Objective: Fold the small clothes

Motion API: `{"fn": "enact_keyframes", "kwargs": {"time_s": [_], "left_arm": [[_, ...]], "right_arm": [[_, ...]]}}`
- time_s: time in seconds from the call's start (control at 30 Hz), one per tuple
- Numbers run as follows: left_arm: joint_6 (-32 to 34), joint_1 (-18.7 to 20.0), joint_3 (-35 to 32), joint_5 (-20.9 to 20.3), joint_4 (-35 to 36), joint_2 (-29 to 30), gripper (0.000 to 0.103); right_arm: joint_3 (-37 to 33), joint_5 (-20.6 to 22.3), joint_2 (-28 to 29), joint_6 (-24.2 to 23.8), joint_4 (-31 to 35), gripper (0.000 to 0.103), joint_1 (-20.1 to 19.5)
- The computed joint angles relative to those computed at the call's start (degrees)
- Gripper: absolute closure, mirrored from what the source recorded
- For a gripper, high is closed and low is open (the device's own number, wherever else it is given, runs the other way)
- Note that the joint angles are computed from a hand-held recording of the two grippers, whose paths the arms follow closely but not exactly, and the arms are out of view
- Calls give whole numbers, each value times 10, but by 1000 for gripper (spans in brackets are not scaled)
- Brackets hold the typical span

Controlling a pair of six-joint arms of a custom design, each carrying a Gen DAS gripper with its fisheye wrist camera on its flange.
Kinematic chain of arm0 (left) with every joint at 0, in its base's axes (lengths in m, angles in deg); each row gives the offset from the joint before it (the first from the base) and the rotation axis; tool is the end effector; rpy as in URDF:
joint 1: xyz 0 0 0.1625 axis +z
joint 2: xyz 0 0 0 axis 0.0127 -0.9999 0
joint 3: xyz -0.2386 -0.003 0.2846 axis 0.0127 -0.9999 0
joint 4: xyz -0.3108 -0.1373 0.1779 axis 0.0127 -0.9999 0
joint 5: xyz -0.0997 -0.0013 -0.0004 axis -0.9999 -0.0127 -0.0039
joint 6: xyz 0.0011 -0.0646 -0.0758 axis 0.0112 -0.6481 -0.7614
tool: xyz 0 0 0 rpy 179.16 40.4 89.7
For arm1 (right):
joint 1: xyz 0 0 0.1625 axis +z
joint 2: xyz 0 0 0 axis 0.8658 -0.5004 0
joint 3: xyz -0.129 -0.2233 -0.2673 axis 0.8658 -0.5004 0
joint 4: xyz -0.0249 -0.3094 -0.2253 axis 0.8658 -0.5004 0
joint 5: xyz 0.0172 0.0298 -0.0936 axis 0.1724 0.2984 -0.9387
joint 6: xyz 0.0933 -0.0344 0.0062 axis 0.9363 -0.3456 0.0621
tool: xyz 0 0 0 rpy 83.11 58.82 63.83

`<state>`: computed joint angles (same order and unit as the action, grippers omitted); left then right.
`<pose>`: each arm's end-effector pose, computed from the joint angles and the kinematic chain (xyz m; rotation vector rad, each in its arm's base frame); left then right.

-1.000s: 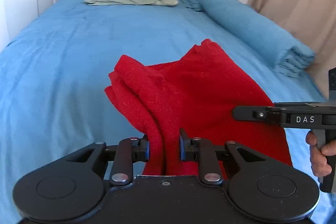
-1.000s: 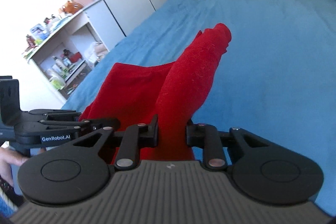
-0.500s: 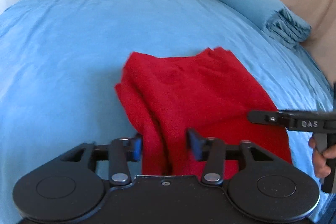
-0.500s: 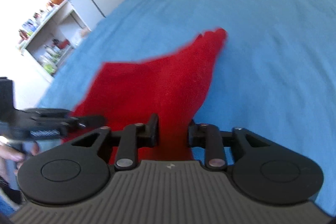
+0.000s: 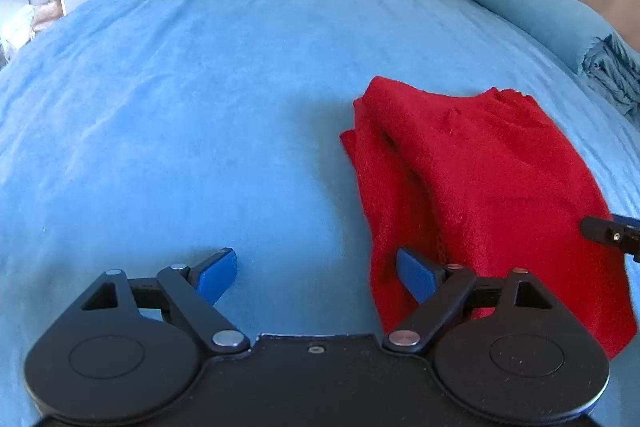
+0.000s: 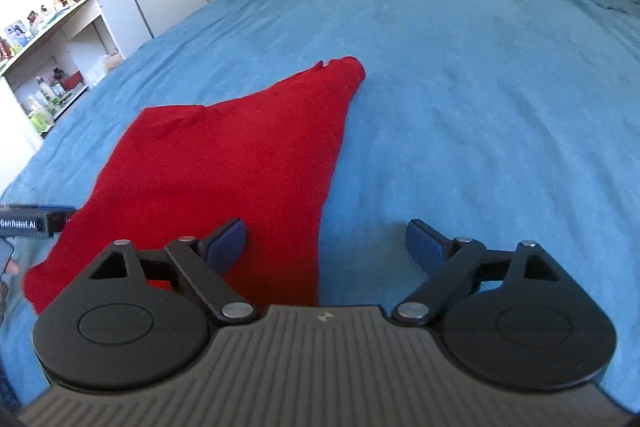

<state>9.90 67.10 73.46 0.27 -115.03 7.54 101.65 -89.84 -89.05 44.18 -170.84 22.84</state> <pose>-0.0516 -0.6521 0.1252 0.4125 2.3569 -0.8081 0.0351 -0.6450 0.1436 0.5000 -2.4663 0.9673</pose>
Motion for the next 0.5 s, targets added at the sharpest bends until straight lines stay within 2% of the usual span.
{"fn": "enact_keyframes", "kwargs": {"time_s": [0.17, 0.27, 0.33, 0.4, 0.5], "left_arm": [[-16, -24, 1, 29, 11, -7, 14], [4, -59, 33, 50, -17, -45, 13], [11, -98, 51, 91, -29, -72, 9], [-5, -139, 77, 127, -38, -105, 0], [-80, -191, 115, 151, 28, -167, 0]], "right_arm": [[-9, -36, 17, -5, -20, 0, 21], [18, -17, -23, -24, -21, 0, 33], [36, -16, -52, -45, -27, 0, 55], [52, -40, -86, -52, -17, 0, 87], [77, -101, -134, -38, -10, 0, 143]]}}
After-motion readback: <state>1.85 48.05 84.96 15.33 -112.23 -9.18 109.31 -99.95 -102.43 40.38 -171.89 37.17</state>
